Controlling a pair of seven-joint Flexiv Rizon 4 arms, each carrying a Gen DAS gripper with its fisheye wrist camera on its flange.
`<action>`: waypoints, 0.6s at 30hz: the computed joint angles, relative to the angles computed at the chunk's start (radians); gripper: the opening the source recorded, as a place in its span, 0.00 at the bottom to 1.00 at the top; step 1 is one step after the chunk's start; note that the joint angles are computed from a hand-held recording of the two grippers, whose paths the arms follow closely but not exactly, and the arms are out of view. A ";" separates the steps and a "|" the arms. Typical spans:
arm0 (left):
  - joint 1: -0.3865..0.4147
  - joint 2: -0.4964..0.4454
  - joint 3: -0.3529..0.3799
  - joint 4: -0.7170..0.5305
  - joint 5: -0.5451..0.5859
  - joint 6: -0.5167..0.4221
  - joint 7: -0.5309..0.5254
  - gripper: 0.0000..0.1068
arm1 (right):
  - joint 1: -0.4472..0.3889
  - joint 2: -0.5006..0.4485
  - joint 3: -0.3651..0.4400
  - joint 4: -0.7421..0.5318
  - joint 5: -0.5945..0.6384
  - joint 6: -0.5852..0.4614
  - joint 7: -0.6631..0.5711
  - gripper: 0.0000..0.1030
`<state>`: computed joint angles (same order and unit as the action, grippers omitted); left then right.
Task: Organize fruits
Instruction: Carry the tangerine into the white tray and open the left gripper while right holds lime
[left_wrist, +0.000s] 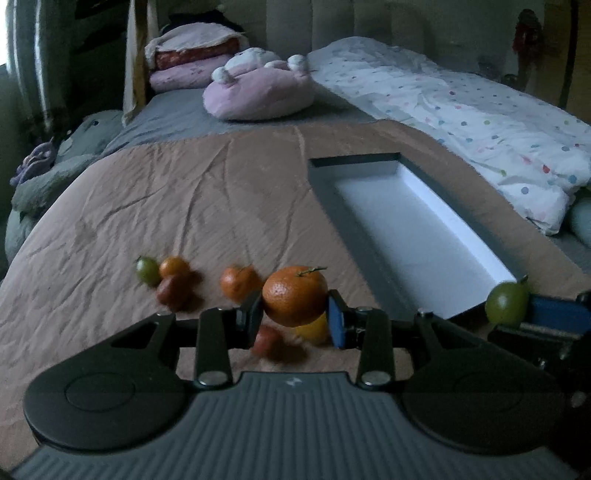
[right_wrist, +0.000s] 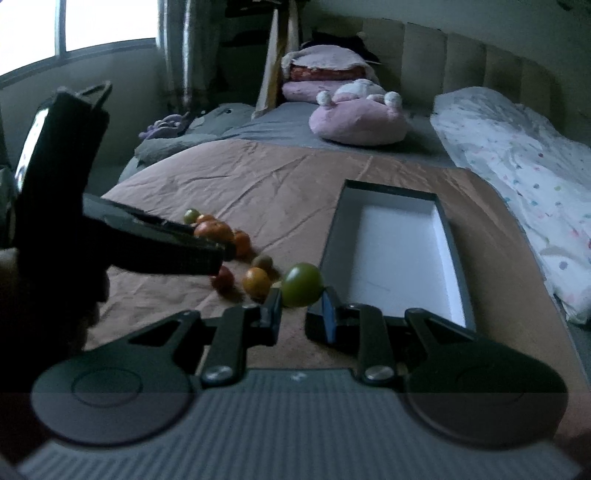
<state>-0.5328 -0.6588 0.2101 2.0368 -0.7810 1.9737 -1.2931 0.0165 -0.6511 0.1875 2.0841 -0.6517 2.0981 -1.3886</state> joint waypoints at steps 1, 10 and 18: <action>-0.004 -0.005 0.004 -0.014 -0.001 -0.008 0.006 0.40 | -0.002 -0.001 -0.002 0.000 0.005 0.000 0.002 0.26; -0.050 -0.076 0.082 -0.170 0.032 -0.142 -0.018 0.40 | -0.016 -0.001 -0.014 0.009 0.031 0.007 0.005 0.26; -0.050 -0.156 0.129 -0.325 0.126 -0.246 -0.081 0.40 | -0.021 0.000 -0.026 0.001 0.061 -0.004 0.009 0.26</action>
